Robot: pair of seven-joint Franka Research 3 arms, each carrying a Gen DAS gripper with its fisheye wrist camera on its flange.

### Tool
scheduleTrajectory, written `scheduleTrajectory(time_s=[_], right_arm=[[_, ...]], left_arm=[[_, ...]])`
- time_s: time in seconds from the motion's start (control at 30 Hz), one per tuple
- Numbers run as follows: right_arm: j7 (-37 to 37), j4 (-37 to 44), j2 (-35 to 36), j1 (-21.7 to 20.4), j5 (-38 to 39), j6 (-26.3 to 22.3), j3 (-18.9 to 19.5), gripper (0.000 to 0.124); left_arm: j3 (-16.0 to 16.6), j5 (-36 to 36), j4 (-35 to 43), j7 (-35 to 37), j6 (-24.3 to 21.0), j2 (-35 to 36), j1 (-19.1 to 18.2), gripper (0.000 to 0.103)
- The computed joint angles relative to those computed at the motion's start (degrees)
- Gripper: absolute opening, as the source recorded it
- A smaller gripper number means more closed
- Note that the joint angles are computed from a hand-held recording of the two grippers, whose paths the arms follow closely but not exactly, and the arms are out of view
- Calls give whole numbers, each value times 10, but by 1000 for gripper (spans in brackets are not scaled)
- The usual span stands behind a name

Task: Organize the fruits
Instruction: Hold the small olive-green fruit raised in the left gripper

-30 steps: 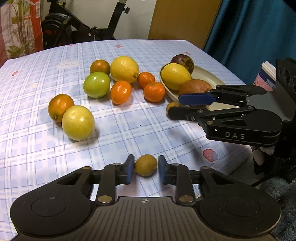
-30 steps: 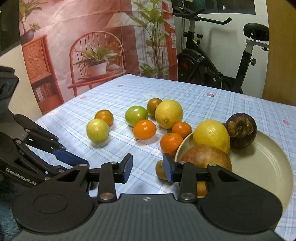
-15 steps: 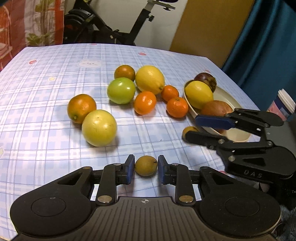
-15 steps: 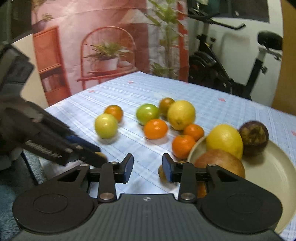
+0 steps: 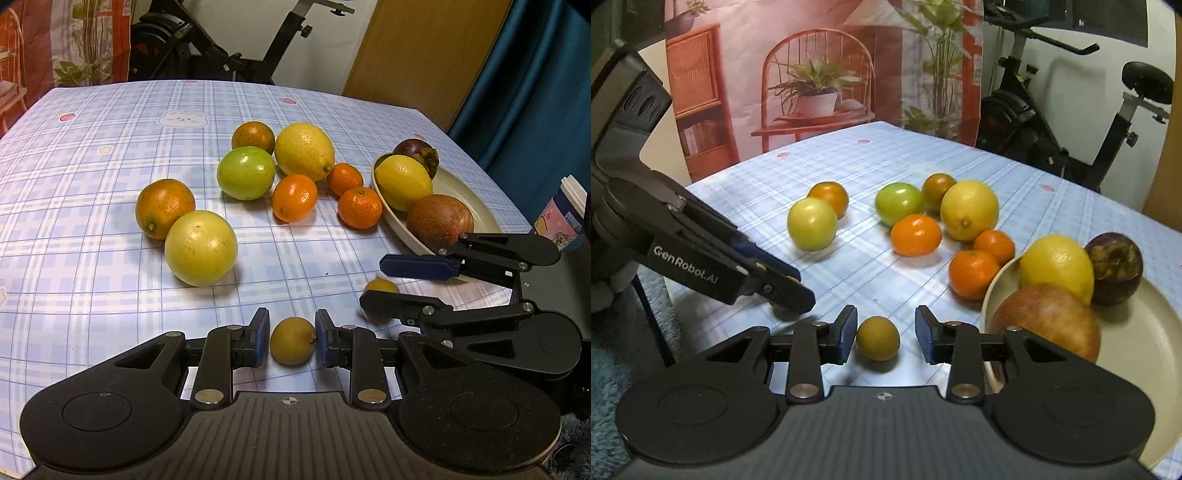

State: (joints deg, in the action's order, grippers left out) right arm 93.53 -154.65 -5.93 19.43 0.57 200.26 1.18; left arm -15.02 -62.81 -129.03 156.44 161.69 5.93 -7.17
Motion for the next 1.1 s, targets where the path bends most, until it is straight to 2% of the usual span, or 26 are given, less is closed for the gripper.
scheduleTrajectory(time_s=[0.17, 0.3, 0.53, 0.8, 1.0, 1.1], right_arm=[[139, 5, -3, 40, -170, -17, -87, 31], [203, 10, -7, 59, -250, -31, -124, 29], [209, 9, -8, 44, -250, -29, -109, 29], [237, 12, -5, 38, -276, -25, -113, 29], [248, 15, -2, 35, -288, -25, -114, 29], [233, 14, -1, 23, -270, -22, -96, 29]], left_arm=[[0, 1, 0, 0, 0, 0, 0, 28], [-1, 2, -2, 3, 1, 0, -1, 29], [2, 36, -14, -20, 2, -12, -5, 29], [6, 54, -23, -26, 9, -19, -11, 29], [6, 18, -19, 5, 8, -18, -10, 29], [7, 13, -17, 8, 8, -17, -10, 29]])
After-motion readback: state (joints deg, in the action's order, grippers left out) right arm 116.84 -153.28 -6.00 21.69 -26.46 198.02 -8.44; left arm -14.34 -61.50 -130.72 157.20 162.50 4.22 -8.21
